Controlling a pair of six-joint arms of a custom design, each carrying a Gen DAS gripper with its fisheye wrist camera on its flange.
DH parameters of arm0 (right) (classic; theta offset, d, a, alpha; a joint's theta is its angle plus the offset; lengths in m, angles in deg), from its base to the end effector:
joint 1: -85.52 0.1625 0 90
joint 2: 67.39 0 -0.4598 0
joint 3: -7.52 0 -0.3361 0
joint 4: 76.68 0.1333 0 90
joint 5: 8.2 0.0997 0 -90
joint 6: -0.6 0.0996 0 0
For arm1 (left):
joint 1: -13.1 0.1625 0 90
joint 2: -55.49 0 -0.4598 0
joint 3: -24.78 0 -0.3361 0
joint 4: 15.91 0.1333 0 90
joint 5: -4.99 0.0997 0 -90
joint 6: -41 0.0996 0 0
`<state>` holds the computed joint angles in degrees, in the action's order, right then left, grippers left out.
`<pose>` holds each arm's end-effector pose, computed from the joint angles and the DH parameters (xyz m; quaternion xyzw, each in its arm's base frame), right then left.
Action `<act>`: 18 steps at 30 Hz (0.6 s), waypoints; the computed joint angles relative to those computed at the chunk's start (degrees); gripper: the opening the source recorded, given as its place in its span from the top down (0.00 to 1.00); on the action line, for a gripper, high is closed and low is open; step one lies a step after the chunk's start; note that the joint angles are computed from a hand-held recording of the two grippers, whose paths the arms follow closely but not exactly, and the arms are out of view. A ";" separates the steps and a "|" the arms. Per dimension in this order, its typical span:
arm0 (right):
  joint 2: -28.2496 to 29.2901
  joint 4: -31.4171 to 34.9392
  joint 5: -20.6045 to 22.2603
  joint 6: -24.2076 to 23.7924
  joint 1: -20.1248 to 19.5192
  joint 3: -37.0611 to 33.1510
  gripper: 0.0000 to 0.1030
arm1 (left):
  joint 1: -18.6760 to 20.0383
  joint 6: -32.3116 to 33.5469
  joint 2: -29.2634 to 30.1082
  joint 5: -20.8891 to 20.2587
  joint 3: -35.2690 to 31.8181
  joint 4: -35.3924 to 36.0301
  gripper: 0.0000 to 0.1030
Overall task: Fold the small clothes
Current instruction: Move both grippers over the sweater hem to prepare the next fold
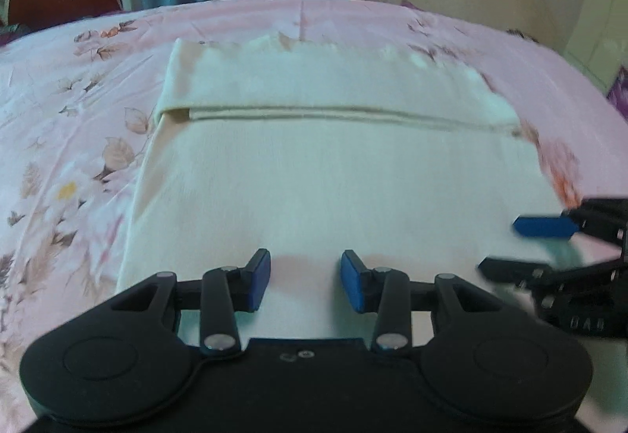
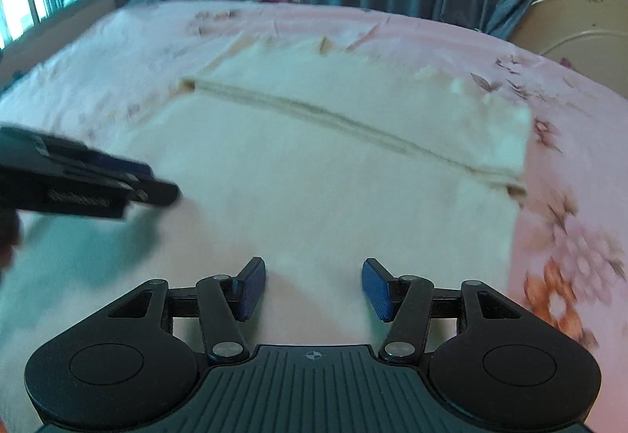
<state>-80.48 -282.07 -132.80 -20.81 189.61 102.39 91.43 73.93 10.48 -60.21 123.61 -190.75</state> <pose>0.2264 -0.5869 -0.0791 0.1968 -0.8967 0.2573 0.3017 0.0389 -0.6774 0.1903 0.3040 0.8925 -0.2185 0.2515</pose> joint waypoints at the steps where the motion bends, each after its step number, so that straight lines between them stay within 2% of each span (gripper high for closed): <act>1: -0.04 -0.86 -0.70 0.94 0.13 0.67 0.46 | 0.17 0.77 -0.57 -0.08 0.85 -0.40 0.62; 5: 0.00 -3.17 -6.14 4.14 1.60 2.49 0.46 | 1.30 2.03 -3.22 -1.28 3.78 -0.74 0.62; 10: -0.43 -5.98 -13.46 10.88 4.41 7.75 0.46 | 2.57 2.63 -7.57 -2.08 7.92 -0.59 0.62; 16: -1.54 -8.34 -18.38 19.30 8.88 14.06 0.46 | 2.94 2.23 -14.52 -2.24 13.96 0.65 0.62; 18: -2.38 -7.56 -18.98 24.36 9.45 16.87 0.46 | 3.51 1.55 -16.62 -1.93 15.60 1.22 0.62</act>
